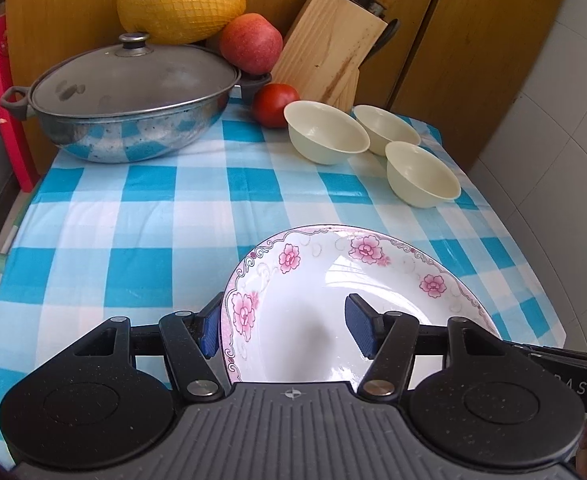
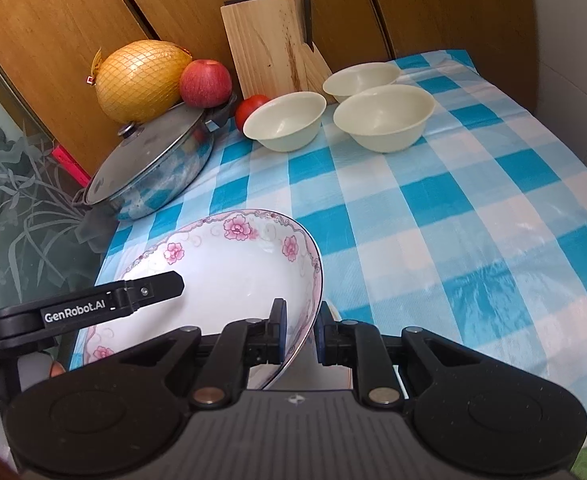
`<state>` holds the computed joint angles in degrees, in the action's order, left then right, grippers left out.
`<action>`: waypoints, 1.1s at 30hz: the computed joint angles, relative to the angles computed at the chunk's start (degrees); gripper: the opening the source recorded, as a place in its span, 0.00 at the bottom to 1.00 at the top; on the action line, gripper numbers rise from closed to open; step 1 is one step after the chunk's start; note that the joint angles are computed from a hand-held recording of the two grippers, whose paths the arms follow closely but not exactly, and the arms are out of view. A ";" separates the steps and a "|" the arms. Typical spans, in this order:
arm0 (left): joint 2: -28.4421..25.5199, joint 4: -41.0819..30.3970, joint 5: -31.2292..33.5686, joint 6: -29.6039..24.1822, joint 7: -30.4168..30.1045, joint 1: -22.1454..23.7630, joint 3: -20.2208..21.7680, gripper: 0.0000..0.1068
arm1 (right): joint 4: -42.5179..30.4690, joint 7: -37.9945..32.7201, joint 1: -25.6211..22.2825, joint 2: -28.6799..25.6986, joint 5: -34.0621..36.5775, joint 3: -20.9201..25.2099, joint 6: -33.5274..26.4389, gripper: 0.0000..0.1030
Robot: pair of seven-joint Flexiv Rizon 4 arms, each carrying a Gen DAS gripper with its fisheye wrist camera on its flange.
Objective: Organize plates and bowls
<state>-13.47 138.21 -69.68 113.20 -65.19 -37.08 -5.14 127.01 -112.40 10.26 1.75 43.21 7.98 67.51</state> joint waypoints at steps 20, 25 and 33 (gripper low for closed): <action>-0.22 1.13 -9.89 1.40 7.60 -0.17 -5.48 0.63 | 5.69 1.94 2.40 2.51 -4.38 -0.31 2.55 0.16; 0.99 3.40 -2.43 -1.04 0.97 1.42 -3.49 0.58 | 5.78 1.09 2.14 3.15 -2.88 -0.82 2.11 0.22; 2.00 4.18 0.49 1.35 -4.61 2.07 -1.22 0.65 | 6.39 5.58 1.51 2.16 -3.88 -1.71 9.19 0.25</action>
